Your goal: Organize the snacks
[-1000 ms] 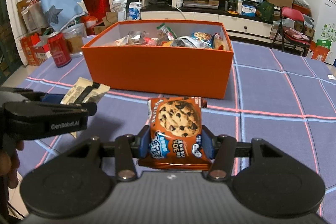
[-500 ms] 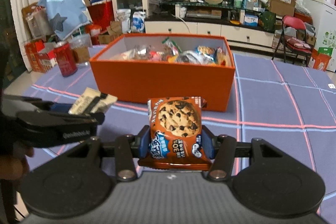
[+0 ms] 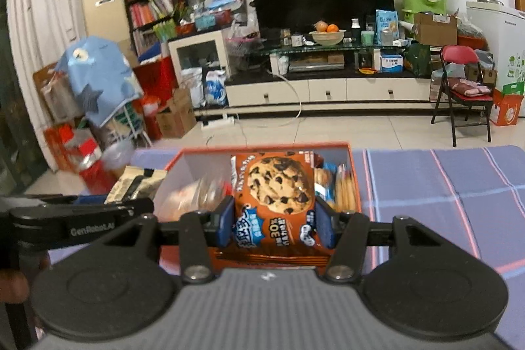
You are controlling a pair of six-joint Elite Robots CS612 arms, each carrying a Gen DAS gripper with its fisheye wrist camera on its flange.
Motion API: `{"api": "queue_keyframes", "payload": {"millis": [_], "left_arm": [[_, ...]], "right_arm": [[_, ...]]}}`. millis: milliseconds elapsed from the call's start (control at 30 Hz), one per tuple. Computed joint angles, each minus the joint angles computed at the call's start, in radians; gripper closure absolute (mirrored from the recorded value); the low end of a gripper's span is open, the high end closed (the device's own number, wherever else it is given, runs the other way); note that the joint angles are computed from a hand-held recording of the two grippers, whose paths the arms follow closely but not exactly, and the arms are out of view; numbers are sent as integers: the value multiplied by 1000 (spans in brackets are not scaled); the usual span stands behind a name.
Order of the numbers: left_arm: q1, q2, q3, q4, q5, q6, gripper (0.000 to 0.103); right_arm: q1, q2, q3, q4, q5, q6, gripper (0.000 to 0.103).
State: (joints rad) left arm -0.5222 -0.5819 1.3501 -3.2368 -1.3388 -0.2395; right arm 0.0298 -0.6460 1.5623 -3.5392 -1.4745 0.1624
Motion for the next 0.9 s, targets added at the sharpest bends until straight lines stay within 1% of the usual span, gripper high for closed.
{"api": "queue_keyframes", "payload": {"millis": [100,200,267,300,333,367,400,433,500,567,600,667,733,767,833,900], "left_arm": [[0,42,-90,60,10,29,65],[-2,84,-167,116,17,35,65],[-2,114,-219,166,16,39,64],[-2,123,-239,202,9,41,62],[-2,124,-240,216,7,31,57],[-2,118,-227,210,7,21,41],[-2,105,-197,179,9,17,32],[-2,91,-167,147,15,14,19],[-3,54,-93,94,44,-4,12],[-1,10,-10,51,47,-47,5],[0,-14,44,11,37,-75,5],[1,-50,124,-48,22,-125,5],[-2,-82,190,-73,18,-156,5],[-6,-94,215,-86,21,-157,5],[-22,-109,256,-120,49,-127,5],[-33,-115,277,-121,59,-93,5]], "right_arm": [[-3,32,-67,37,0,20,45],[-1,60,-114,67,-30,14,45],[2,70,-141,117,-52,9,44],[4,73,-144,122,-63,14,41],[5,71,-141,113,-68,19,33],[5,65,-131,98,-64,14,31],[6,56,-118,76,-62,4,29],[9,44,-99,47,-70,-6,26],[14,15,-55,-6,-86,-24,22],[20,-20,-2,-44,-87,-34,18],[23,-35,21,-45,-92,-36,18],[34,-62,73,-29,-127,-18,14],[48,-76,111,35,-174,27,14],[54,-80,123,86,-197,59,14],[62,-86,136,206,-221,125,14],[63,-92,139,302,-198,191,14]]}}
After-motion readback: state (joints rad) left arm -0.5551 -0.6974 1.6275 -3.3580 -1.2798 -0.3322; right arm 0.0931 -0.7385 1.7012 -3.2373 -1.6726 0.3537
